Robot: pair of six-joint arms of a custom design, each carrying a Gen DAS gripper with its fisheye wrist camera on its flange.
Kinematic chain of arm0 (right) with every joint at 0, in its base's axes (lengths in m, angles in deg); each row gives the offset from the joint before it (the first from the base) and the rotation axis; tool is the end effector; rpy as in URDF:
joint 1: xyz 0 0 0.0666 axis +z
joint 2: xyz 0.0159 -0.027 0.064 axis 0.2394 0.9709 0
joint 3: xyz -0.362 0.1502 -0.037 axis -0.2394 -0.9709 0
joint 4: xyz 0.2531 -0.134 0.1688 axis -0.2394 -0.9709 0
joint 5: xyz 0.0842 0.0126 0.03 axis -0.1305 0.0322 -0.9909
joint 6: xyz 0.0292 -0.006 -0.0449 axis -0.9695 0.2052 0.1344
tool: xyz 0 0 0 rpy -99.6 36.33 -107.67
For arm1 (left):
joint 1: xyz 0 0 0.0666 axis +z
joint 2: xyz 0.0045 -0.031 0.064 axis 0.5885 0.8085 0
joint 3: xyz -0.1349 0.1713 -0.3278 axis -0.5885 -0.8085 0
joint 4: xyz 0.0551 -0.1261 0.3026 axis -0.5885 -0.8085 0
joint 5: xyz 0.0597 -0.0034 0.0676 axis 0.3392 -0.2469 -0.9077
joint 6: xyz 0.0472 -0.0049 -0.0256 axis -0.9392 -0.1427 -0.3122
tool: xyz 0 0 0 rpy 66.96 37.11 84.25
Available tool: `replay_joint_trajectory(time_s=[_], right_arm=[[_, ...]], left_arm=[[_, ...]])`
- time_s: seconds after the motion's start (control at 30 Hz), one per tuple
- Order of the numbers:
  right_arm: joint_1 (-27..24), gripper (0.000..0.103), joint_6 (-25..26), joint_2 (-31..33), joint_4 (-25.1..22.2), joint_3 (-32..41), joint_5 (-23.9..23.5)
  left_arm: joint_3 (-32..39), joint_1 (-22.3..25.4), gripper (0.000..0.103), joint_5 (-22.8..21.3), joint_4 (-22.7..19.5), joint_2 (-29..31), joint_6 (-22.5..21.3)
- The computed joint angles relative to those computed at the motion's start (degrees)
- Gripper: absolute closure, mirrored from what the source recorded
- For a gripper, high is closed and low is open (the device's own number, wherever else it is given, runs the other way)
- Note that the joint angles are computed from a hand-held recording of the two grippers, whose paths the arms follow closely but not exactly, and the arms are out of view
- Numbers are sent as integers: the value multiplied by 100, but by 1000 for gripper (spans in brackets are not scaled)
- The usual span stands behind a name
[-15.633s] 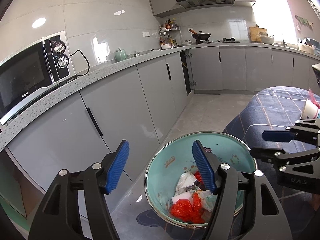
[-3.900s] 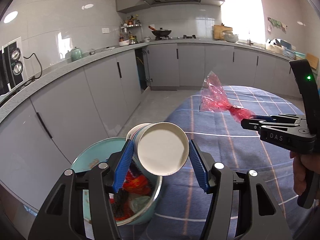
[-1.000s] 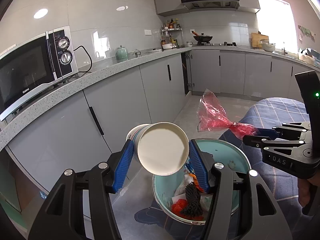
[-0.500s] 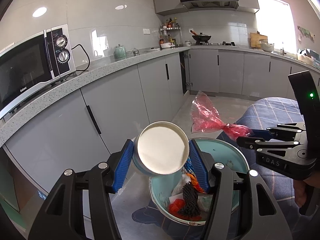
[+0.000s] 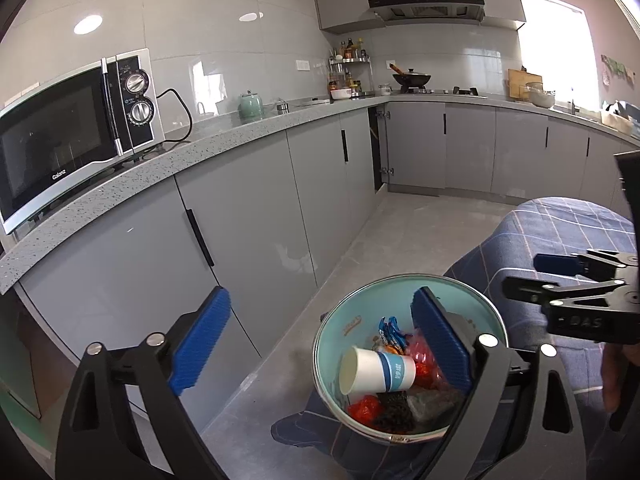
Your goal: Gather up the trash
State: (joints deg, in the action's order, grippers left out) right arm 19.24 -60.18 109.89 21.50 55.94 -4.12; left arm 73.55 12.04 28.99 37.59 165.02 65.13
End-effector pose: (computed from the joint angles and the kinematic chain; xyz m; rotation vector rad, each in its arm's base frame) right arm 0.4998 0.0505 0.3115 -0.0306 2.2775 0.2296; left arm 0.4911 -0.2105 0.3220 0.3405 2.0360 0.0044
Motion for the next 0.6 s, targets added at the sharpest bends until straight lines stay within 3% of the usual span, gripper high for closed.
replay_joint_trajectory(time_s=[0.27, 0.6], right_arm=[[-34, 36, -174, -830, 446, -834, 296], [-41, 35, -184, -1175, 686, -1134, 654]], left_arm=[[-449, 19, 6, 61, 328, -393, -67], [-600, -17, 6, 15, 453, -588, -30]])
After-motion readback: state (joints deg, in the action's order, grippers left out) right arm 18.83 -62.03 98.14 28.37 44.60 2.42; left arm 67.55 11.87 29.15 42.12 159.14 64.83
